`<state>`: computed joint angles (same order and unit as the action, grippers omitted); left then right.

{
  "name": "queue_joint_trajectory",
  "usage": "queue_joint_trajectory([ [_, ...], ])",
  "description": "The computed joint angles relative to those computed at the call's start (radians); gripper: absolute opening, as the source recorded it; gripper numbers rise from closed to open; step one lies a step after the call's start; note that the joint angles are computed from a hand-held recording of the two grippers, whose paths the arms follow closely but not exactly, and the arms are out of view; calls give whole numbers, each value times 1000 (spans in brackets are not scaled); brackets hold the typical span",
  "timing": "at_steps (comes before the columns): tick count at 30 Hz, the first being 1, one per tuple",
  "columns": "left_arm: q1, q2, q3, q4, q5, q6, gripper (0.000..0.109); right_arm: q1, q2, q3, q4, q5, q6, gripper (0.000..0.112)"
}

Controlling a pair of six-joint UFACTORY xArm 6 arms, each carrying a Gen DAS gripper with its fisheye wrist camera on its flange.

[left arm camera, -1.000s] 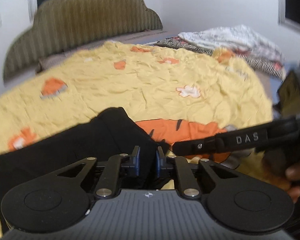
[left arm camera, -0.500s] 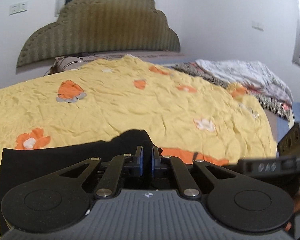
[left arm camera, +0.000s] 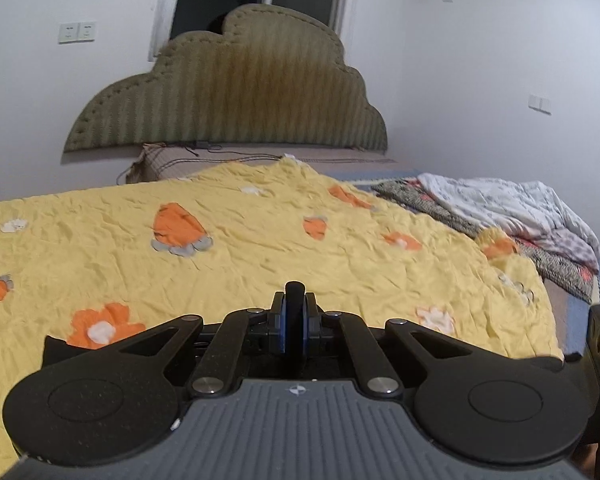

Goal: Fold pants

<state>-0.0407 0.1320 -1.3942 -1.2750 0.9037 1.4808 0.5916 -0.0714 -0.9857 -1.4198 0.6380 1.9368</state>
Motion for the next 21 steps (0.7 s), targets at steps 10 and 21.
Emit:
queue_joint_trajectory([
  [10, 0, 37, -76, -4, -49, -41, 7, -164, 172, -183, -125, -325, -194, 64],
  [21, 20, 18, -59, -26, -4, -13, 7, -210, 260, -283, 36, -324, -324, 9],
])
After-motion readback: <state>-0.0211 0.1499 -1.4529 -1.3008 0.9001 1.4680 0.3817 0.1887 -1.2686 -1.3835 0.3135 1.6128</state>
